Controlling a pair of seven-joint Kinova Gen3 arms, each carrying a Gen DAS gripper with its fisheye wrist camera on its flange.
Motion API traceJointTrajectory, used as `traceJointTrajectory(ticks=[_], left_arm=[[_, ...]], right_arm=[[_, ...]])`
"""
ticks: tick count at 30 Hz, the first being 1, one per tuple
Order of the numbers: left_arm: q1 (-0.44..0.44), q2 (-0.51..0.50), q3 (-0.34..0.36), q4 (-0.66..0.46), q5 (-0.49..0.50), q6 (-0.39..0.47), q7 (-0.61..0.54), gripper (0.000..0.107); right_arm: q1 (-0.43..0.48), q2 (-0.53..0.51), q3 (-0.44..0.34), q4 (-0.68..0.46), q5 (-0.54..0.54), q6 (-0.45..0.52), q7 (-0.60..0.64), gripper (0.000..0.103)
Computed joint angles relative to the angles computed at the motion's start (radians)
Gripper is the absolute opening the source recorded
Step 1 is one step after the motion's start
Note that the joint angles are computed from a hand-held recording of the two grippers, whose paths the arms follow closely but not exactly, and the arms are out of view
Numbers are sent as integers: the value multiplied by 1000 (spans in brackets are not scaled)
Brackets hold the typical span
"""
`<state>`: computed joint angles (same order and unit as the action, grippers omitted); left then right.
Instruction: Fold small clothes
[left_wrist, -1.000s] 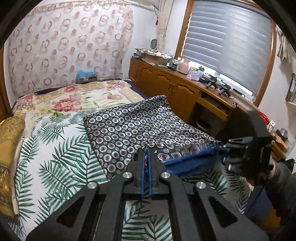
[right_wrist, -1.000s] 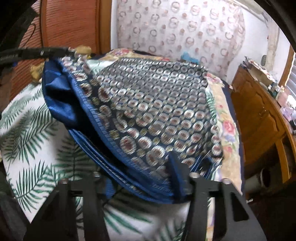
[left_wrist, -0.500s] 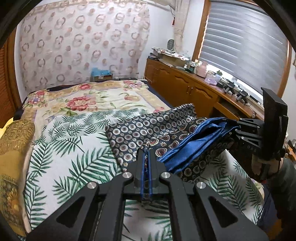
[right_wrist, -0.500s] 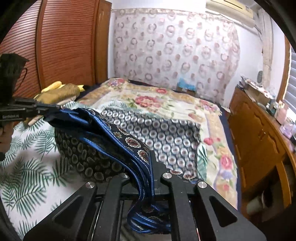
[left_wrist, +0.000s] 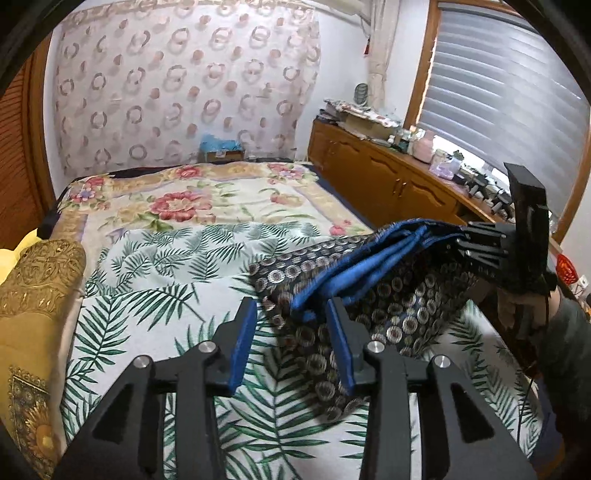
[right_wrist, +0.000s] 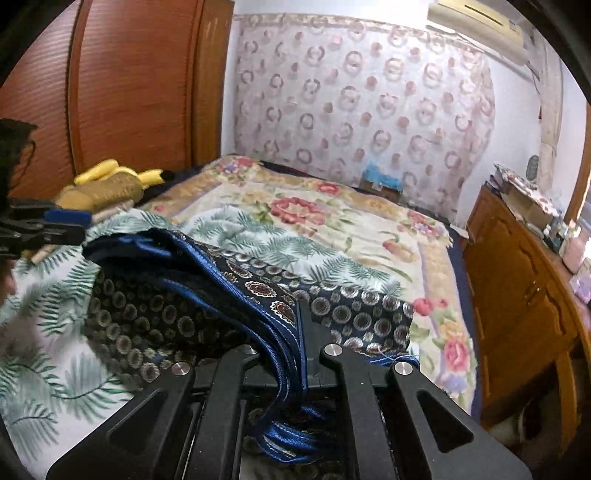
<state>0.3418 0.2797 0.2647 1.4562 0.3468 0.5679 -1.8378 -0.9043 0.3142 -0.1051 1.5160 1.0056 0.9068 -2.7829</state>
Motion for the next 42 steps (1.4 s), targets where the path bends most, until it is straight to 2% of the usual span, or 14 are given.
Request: traceJointTrajectory(ticks=[5,6,7,9,11,12,15,19,25,28,35,42], left_arm=[[30,70,-25,-77,-56,61,38,37],[45,86,-34,-98,-81,72,53,37],[69,110,-50,-128,-118,86,74,37],[100,147,-71,-177,-166,116,111,37],[93,177,-59,-211,-173,134,113,37],[97,195,-61,-234,-179,147,121,37],[98,240,-58,-294,-183,185,133,37],[100,285,-53,-355,-182,228,132,37],[122,346,-61,-456,-191,301,130,38],[131,375,-64,-500,-192,338,126,38],[136,376,-69,-498,-187,321,127,39],[137,385,-72,-514,-188,327,129,40]], right_arm=[[56,51,17,-75,-112,12,88,4],[59,61,25,-89,-125,20,98,9],[56,71,30,-102,-125,41,98,20],[21,92,65,-133,-109,106,77,28],[-7,85,85,-128,-69,134,23,38],[-21,74,90,-116,-42,146,-13,49],[-31,34,73,-79,6,170,-71,55],[-21,-6,29,-27,25,197,-120,68],[36,-14,-8,28,-54,193,-144,69],[78,-28,-9,69,-95,131,-174,69],[166,-30,-13,90,-223,-2,-92,69],[191,-39,10,116,-282,-102,-68,69]])
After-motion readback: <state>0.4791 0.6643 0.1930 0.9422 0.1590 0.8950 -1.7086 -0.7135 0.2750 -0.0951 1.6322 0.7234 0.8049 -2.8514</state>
